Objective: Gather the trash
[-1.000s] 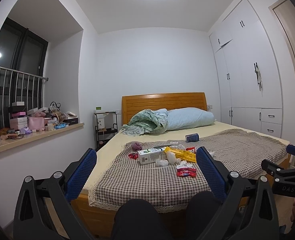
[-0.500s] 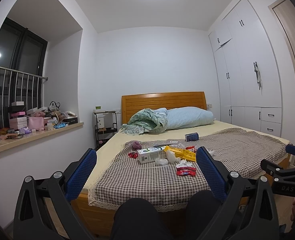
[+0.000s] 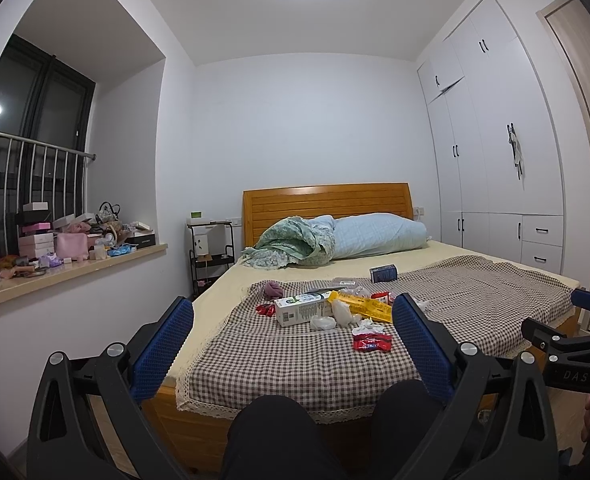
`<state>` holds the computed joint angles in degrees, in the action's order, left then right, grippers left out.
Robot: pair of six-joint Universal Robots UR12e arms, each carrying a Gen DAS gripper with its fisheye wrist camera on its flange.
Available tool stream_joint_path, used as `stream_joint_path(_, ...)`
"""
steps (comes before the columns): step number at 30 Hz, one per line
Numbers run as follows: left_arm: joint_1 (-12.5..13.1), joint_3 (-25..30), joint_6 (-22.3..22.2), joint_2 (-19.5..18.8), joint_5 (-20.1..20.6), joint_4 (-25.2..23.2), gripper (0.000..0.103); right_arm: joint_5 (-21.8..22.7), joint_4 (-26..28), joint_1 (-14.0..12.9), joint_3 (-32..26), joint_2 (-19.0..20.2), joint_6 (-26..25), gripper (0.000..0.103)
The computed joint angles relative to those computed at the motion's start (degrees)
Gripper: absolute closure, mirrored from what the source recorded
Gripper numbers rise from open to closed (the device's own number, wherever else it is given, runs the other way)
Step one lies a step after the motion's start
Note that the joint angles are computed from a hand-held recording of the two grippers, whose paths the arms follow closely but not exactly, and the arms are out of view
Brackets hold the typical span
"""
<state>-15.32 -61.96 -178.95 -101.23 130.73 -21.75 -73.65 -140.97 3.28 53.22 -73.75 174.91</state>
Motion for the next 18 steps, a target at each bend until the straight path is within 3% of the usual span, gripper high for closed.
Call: stream_joint_path(18, 0.13, -0.33, -0.19, 0.16, -0.30, -0.54, 0.007, 0.07, 0.37, -0.04, -0.26, 0.17, -0.08, 0.006)
